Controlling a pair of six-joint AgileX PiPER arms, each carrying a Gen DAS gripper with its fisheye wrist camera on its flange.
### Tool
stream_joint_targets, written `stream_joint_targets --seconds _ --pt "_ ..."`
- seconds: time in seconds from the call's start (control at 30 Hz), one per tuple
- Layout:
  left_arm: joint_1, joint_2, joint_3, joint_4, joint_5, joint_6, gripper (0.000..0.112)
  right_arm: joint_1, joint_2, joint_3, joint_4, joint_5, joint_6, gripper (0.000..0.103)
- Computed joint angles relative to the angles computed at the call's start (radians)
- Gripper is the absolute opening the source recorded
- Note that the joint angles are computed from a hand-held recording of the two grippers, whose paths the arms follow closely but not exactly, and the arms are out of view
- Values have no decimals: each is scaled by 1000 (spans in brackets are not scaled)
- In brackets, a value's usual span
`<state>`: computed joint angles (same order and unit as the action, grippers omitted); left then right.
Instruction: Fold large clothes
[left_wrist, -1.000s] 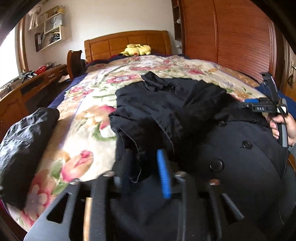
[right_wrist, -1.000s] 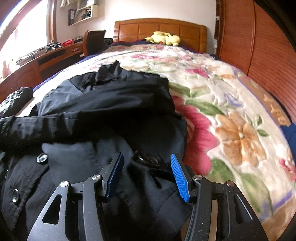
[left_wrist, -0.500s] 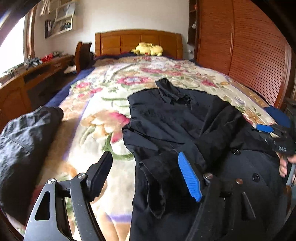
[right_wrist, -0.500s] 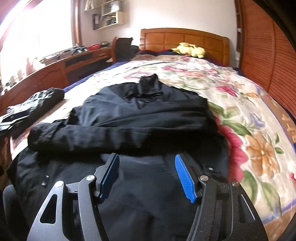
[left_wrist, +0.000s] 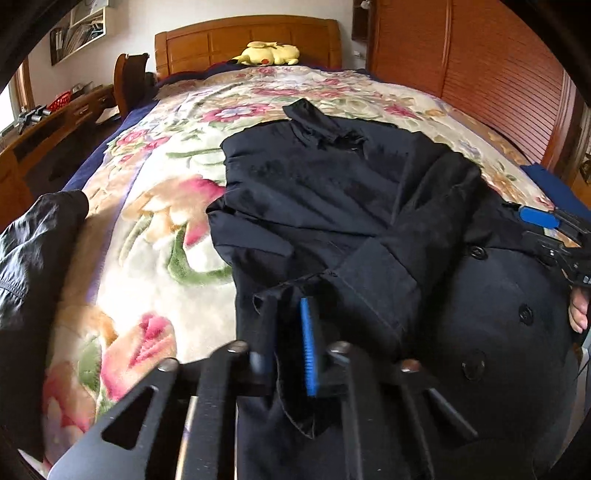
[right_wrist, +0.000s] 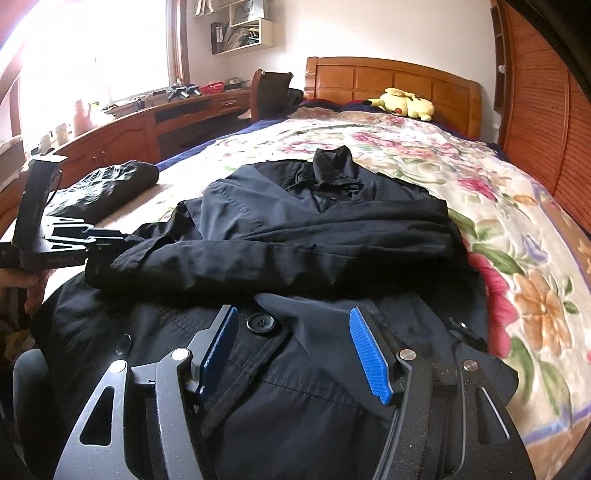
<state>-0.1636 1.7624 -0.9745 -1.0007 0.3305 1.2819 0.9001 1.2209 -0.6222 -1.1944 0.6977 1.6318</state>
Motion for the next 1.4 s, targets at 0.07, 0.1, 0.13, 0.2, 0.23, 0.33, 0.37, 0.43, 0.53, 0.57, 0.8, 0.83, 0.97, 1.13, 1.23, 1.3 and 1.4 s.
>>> stream_joint_targets --seconds 0.07,0.1,0.13,0.2,0.23,0.33,0.37,0.43,0.53,0.57,0.8,0.83,0.97,1.13,1.23,1.3,1.4 --pt "6 -44 50 -130 -9 140 6 19 -3 -3 7 27 7 65" --pt "6 -66 73 -171 -11 183 6 28 -12 1 13 42 7 65" --pt "5 -99 106 -223 -11 237 6 47 -11 -7 20 64 14 65" --pt "5 -146 148 -270 -4 286 5 76 -25 -3 28 94 29 65" --pt "5 -170 170 -298 -2 315 5 96 -34 -1 33 113 40 65" --pt "-4 -268 264 -401 5 426 5 165 -50 0 39 184 70 65" --pt "-7 -304 301 -420 16 448 5 186 -54 1 42 205 79 65" --pt "-23 -363 362 -441 23 478 5 236 -59 2 48 249 97 65" --pt "-43 -412 424 -449 35 497 5 299 -58 -4 59 309 114 65" --pt "-51 -421 437 -453 30 503 5 318 -59 -6 62 328 119 65" --pt "-94 -497 501 -427 -12 471 5 389 -59 -11 75 386 138 65" --pt "-92 -511 502 -397 -13 442 5 395 -65 -8 78 390 137 65" --pt "-81 -573 519 -390 -42 454 9 388 -63 -10 77 377 122 65" --pt "-10 -559 482 -446 -15 527 43 346 -56 -13 61 329 102 65" --pt "15 -493 439 -449 -9 531 53 318 -49 -7 49 292 100 65" --pt "20 -444 421 -494 -6 567 67 301 -44 -1 45 268 99 65" --pt "32 -356 381 -510 12 566 70 277 -35 5 41 235 97 65"
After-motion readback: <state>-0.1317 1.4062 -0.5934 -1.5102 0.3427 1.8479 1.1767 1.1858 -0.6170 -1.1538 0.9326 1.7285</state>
